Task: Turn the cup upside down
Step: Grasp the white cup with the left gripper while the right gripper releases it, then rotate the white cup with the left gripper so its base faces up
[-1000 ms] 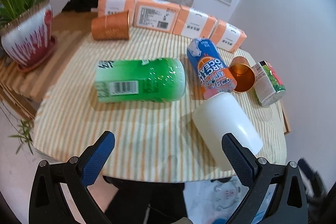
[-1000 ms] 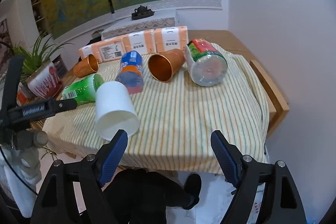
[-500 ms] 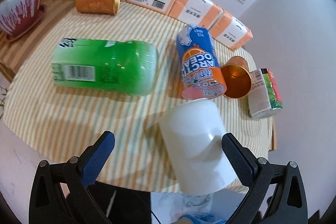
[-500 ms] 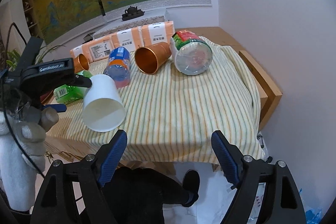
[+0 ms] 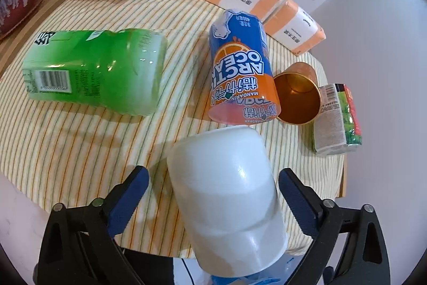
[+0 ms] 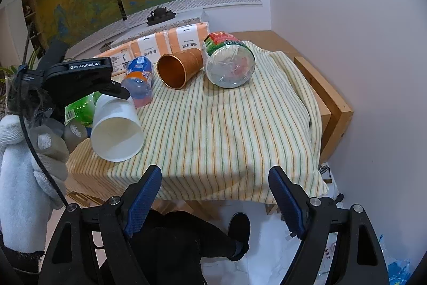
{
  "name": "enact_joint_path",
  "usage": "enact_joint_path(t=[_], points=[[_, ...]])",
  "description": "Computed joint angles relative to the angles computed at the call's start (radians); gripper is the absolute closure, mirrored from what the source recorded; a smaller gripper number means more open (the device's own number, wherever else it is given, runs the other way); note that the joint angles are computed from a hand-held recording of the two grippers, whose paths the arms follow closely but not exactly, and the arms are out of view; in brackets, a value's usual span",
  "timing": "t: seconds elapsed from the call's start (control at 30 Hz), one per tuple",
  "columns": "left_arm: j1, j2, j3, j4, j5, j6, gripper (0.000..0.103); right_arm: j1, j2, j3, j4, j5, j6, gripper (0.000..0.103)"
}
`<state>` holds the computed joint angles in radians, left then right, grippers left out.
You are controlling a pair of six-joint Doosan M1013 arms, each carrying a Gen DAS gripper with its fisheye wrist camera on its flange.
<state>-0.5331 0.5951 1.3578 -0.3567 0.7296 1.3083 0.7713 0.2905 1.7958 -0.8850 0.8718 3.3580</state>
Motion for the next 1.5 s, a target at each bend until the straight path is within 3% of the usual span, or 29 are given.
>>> enact_joint_path(t=[0.2, 0.5, 0.77, 0.9, 1.2, 1.5], points=[[-0.012, -0.001, 0.003, 0.007, -0.029, 0.050, 0.018, -0.005, -0.002, 0.009, 0.004, -0.007, 0.012, 0.024], [-0.014, -0.025, 0.032, 0.013, -0.053, 0.128, 0.019, -0.007, 0.002, 0.009, 0.007, -0.011, 0.018, 0.024], [-0.019, -0.091, 0.116, 0.016, -0.177, 0.329, 0.019, -0.006, 0.004, 0.012, -0.013, -0.018, 0.050, 0.024], [-0.034, -0.124, 0.164, 0.126, -0.292, 0.321, 0.020, -0.007, 0.007, 0.009, -0.027, -0.030, 0.064, 0.024], [-0.050, -0.160, 0.225, 0.258, -0.442, 0.291, 0.021, 0.001, 0.018, -0.007, -0.049, -0.005, 0.071, 0.024], [-0.062, -0.166, 0.248, 0.465, -0.508, 0.132, 0.021, 0.008, 0.027, -0.024, -0.063, 0.018, 0.071, 0.024]])
